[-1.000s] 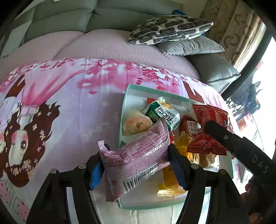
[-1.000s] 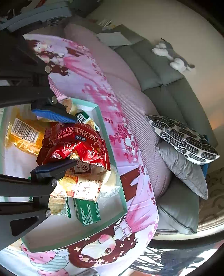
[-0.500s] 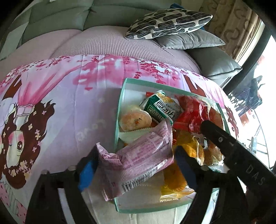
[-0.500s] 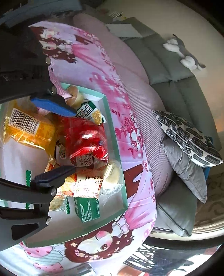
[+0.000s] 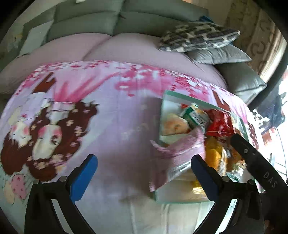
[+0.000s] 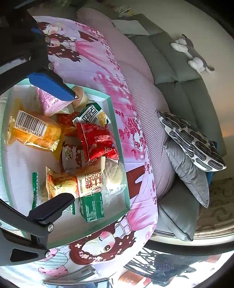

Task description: Organize snacks

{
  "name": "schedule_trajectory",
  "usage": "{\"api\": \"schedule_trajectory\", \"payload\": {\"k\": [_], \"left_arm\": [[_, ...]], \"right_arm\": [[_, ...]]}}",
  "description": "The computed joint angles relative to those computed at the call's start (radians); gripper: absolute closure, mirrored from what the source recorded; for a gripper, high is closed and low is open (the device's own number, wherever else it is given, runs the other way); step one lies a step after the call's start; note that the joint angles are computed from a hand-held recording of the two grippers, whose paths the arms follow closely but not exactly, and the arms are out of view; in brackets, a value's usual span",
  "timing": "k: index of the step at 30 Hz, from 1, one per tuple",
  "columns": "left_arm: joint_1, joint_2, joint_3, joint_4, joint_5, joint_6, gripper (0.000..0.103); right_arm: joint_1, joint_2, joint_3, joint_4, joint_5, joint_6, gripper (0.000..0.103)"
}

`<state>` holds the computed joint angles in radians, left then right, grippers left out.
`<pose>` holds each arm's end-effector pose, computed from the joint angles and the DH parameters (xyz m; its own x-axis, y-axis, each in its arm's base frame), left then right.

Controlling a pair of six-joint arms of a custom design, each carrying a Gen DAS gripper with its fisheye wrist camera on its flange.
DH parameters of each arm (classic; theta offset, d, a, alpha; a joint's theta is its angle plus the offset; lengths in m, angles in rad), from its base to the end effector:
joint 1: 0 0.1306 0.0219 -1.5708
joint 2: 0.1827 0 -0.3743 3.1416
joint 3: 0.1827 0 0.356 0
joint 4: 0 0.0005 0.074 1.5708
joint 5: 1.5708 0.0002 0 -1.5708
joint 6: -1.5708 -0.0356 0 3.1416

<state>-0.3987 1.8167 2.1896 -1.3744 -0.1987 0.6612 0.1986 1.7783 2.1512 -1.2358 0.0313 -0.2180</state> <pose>0.5255 -0.2143 0.5089 -0.7861 -0.3220 -0.5275 -0.2536 0.9464 -0.1998 0.5561 0.1103 0.5231 -0.7655 0.0665 -0.6400 -0.0120 0.9930 0.1174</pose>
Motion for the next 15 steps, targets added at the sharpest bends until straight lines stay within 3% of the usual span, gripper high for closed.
{"api": "schedule_trajectory", "payload": {"k": [5,9,15], "left_arm": [[0.009,-0.03,-0.035,-0.05,-0.134,0.053,0.0],[0.009,-0.031,-0.031,-0.145,-0.258,0.054,0.0],[0.003,-0.065,-0.084,-0.219,-0.324,0.086,0.0]], "right_arm": [[0.018,-0.045,-0.062,0.031,0.018,0.012,0.0],[0.04,-0.097,-0.134,0.063,0.036,0.029,0.0],[0.069,-0.162,-0.225,0.085,0.052,0.05,0.0]]}}
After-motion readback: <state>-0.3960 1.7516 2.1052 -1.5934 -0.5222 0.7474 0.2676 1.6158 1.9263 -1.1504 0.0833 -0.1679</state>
